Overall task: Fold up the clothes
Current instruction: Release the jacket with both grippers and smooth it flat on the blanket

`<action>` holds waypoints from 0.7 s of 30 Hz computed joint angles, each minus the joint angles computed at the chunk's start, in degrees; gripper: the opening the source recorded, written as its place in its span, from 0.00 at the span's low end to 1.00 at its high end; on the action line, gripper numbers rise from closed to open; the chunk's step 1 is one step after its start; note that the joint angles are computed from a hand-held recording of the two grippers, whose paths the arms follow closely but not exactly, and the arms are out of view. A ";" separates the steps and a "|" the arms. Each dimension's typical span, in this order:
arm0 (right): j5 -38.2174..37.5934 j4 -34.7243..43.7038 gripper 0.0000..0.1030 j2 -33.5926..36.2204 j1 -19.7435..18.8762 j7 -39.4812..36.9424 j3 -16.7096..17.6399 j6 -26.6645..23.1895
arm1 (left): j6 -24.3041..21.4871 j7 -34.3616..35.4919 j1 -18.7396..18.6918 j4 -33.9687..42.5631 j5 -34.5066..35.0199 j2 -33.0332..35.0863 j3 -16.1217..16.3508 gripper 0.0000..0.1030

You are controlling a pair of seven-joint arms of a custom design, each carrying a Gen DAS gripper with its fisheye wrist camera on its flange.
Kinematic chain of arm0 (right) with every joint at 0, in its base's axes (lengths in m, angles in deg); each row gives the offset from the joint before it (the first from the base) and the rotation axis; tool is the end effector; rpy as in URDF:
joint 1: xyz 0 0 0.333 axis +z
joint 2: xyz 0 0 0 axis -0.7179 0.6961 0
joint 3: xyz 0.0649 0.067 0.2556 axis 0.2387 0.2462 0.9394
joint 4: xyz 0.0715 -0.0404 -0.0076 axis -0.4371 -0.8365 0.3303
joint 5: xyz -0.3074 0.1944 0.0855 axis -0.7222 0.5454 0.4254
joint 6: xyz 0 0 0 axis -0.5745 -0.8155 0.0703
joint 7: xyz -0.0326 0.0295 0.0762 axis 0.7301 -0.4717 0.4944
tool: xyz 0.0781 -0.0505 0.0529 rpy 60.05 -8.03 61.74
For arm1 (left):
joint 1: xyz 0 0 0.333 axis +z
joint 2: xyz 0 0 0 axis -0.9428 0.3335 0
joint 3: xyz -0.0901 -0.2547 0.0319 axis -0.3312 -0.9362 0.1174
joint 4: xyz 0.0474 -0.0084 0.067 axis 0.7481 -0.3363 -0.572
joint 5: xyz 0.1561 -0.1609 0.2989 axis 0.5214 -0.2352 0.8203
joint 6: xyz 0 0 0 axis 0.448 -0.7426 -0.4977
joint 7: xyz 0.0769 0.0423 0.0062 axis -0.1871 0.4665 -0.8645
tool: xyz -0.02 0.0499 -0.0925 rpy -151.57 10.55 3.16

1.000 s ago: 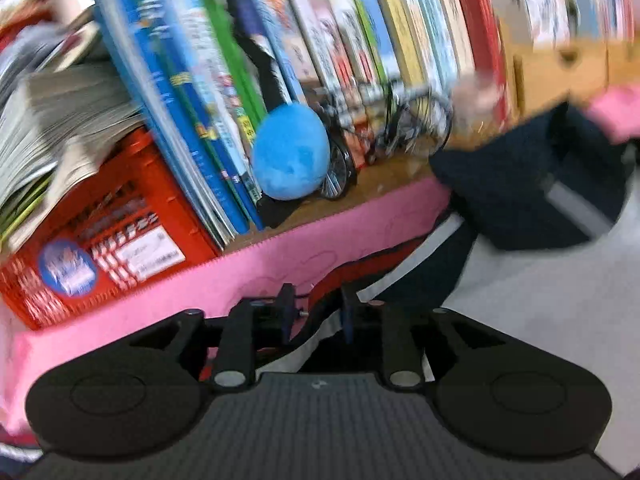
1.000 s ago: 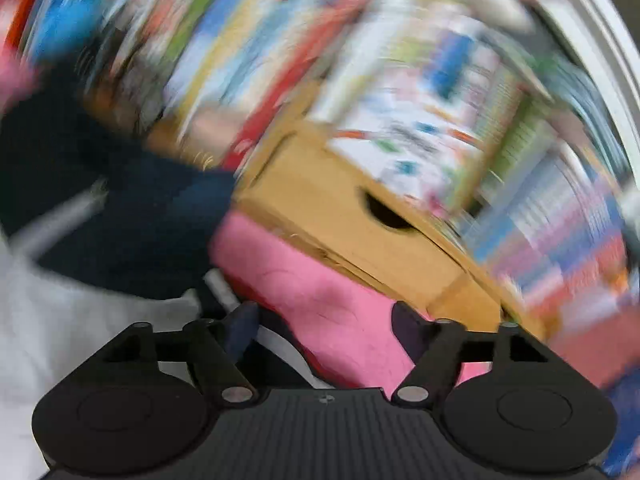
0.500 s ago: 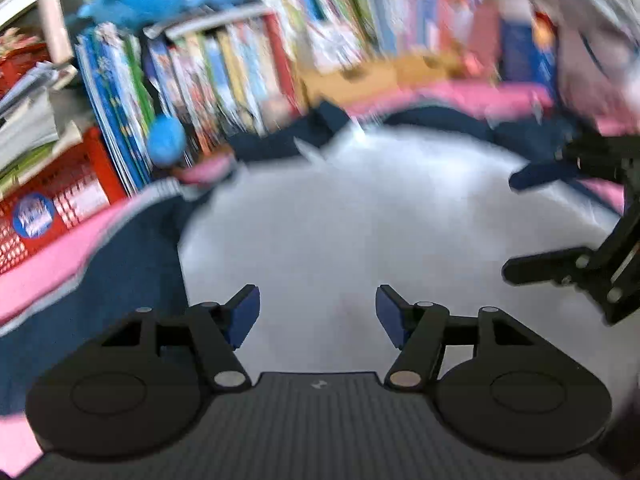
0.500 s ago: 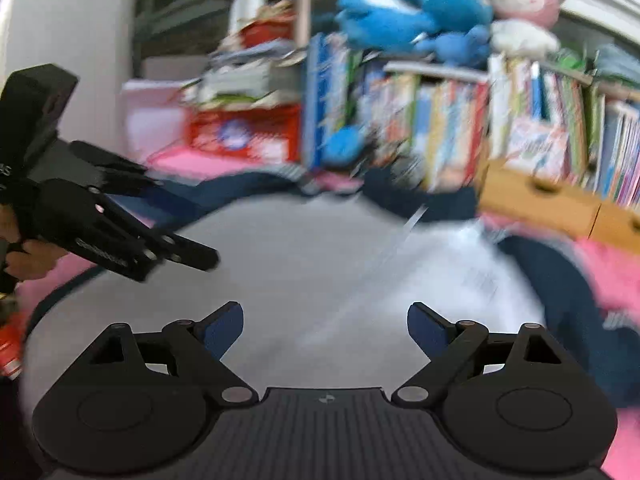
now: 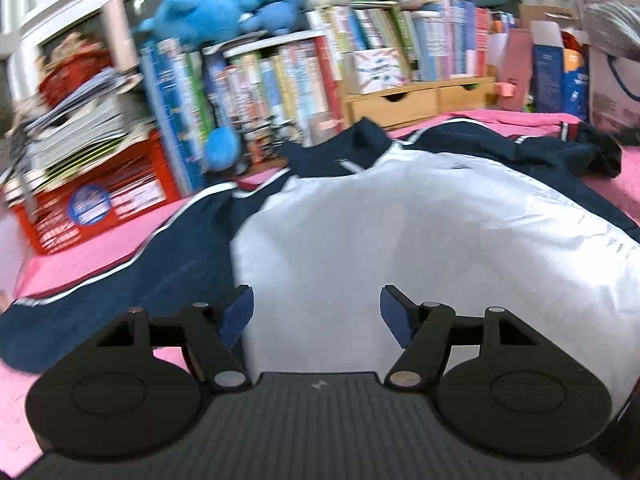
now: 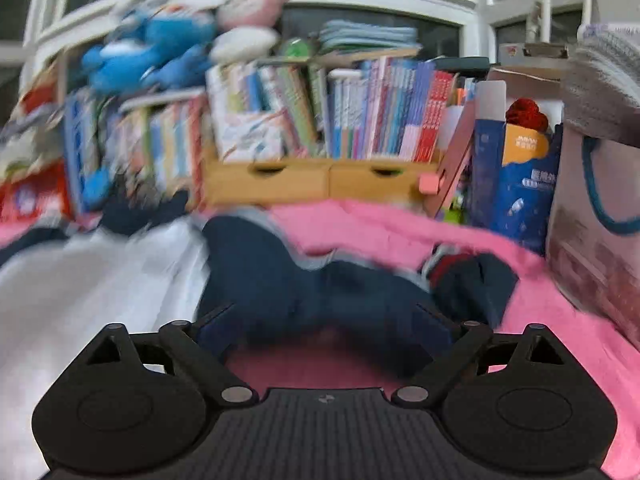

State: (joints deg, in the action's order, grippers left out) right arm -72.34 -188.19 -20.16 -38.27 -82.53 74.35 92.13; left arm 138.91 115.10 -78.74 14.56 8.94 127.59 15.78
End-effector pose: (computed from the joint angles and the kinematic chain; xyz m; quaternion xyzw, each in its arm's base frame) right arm 0.5534 0.0892 0.4319 -0.3943 0.7434 -0.4536 0.2934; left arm 0.7121 -0.2484 0.4261 -0.2768 0.8350 -0.4004 0.2567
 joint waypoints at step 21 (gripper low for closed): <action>10.65 -3.15 0.78 -2.49 -0.40 -11.69 -1.55 -28.64 | -4.93 -7.08 -1.12 10.49 2.82 8.83 0.80 0.80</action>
State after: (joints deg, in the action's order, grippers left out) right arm -61.69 -191.34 -22.65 -38.67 -94.22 72.79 63.50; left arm 133.98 108.02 -79.86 25.05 11.76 136.42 16.59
